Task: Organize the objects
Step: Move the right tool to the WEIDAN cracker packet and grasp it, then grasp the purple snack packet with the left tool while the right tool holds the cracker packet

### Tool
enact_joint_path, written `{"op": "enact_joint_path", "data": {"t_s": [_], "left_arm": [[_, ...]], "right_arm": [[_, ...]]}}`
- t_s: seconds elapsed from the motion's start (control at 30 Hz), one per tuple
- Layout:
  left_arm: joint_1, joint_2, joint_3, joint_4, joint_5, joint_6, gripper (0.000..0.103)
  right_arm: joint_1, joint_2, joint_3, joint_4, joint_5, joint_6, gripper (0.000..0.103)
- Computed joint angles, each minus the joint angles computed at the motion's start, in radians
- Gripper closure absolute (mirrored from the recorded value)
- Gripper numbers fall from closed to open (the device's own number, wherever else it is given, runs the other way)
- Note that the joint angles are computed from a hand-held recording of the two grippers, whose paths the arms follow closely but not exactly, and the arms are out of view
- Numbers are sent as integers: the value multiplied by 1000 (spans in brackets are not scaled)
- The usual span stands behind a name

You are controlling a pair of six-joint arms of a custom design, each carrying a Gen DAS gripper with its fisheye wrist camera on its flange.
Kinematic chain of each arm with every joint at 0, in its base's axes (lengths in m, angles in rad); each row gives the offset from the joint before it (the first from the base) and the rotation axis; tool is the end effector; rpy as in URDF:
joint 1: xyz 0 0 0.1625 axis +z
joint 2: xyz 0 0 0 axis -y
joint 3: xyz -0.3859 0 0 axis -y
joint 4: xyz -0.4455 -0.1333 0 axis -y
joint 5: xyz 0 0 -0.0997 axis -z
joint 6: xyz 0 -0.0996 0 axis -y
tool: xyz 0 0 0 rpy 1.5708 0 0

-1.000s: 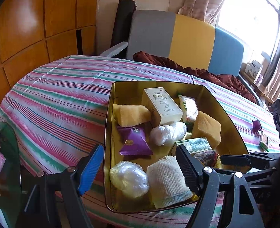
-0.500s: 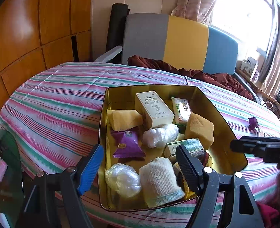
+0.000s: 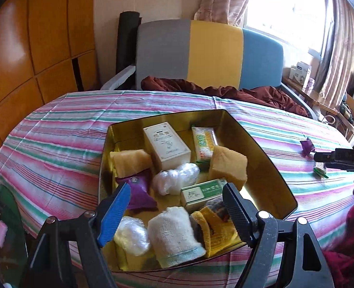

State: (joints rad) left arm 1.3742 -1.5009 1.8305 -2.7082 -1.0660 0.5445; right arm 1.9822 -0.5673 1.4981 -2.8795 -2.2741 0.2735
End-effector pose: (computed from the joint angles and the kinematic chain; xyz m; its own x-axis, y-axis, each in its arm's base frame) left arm 0.0646 -0.6046 0.4151 -0.7228 0.2041 -0.6603 0.5955 0.6688 -0.4451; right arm 0.3479 -0.6252 -0.0213 -0.8654 0.1470 0.4791 -0.1433 0.8435 -0.5176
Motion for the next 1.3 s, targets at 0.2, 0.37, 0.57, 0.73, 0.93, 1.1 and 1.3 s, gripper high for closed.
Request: {"op": "enact_joint_path", "data": {"t_s": [0.2, 0.37, 0.57, 0.73, 0.93, 1.1, 1.3], "left_arm": [[-11, 5, 10, 19, -13, 2, 23], [-15, 13, 12, 36, -4, -4, 23], [-29, 20, 12, 41, -7, 2, 23], [-40, 24, 14, 58, -11, 7, 22], [-48, 31, 14, 76, -5, 13, 22], [-60, 40, 19, 70, 5, 18, 22], [-79, 46, 30, 66, 0, 38, 22]], "right_arm": [[-64, -125, 122, -13, -118, 174, 22], [-116, -179, 157, 33, -154, 302, 22], [-142, -120, 68, 112, -149, 276, 22], [-157, -68, 0, 174, -171, 256, 24], [-157, -75, -23, 341, -218, 222, 59], [-172, -145, 68, 322, -216, 264, 59], [-175, -155, 88, 303, -232, 295, 59]]}}
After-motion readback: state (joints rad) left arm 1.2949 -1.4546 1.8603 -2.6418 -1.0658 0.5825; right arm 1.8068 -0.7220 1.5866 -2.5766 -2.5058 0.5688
